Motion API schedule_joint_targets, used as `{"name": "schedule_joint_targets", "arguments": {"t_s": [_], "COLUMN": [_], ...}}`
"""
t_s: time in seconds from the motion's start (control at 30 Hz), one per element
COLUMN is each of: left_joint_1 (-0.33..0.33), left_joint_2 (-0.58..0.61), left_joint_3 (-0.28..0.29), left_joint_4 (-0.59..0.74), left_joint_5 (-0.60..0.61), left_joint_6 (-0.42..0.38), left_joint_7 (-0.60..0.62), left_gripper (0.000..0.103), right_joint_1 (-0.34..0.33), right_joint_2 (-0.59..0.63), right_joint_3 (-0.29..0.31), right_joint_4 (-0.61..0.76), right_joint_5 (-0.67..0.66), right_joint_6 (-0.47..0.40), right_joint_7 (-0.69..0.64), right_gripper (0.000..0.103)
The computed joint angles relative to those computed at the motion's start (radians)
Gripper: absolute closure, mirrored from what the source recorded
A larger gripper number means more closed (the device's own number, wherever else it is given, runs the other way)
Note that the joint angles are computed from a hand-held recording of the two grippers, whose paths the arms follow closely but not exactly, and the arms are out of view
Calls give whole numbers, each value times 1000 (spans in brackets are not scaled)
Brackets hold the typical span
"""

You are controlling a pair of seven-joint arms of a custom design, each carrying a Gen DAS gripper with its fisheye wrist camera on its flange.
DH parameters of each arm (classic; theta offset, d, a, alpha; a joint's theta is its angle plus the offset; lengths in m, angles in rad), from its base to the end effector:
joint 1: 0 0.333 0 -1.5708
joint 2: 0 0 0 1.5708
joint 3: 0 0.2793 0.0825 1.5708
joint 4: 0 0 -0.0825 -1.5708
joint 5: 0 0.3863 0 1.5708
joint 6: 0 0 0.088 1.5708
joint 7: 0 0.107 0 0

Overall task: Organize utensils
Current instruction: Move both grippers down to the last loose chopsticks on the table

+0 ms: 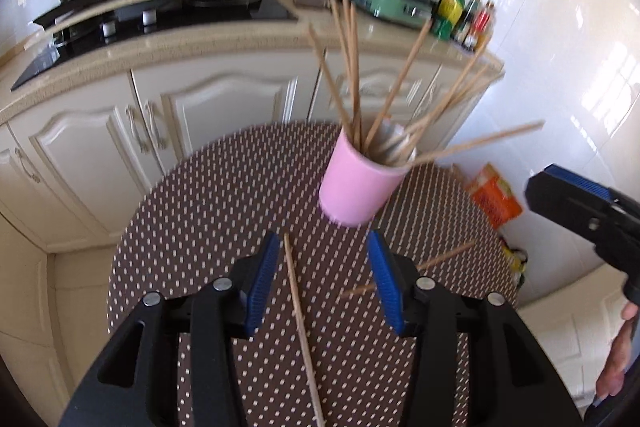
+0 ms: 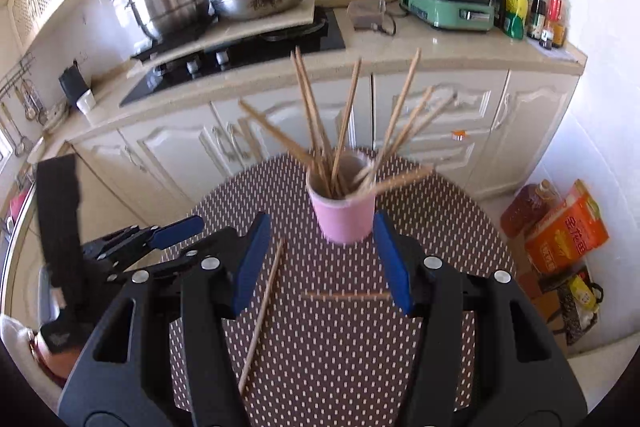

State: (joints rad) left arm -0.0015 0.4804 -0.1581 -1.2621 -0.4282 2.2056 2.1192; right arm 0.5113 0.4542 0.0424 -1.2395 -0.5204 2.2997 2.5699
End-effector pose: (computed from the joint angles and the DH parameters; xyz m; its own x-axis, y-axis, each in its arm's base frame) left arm 0.7157 -0.1036 0.5087 -0.5240 -0.8262 0.2071 -0.7503 0.3327 -0.5713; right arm 0.6248 0.3655 0.5473 -0.1644 -0.9745 -0.1525 -0.7118 0.2243 -0.6657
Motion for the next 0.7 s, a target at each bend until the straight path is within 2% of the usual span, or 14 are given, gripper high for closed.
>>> {"name": "schedule_joint_targets", "arguments": {"t_s": [0.17, 0.37, 0.5, 0.7], "left_joint_1": [-33, -64, -72, -87], "left_joint_2": [37, 104, 161, 229], "left_joint_3": [29, 48, 50, 55], "left_joint_4": [15, 83, 155, 239], "left_joint_5": [109, 197, 221, 259], "left_joint_6": [-85, -155, -204, -243], "left_joint_7": [-33, -94, -142, -193], "left_gripper": [57, 57, 57, 57], "right_joint_1": [-13, -51, -82, -91], "right_joint_2": [-17, 17, 75, 223], "right_joint_3": [23, 46, 58, 59], "right_joint_4": [-87, -108, -66, 100], "right_joint_5": [41, 127, 195, 238], "right_joint_6": [2, -39, -90, -188], "right_joint_7": [-27, -115, -216, -431], "right_gripper": [50, 50, 50, 50]}}
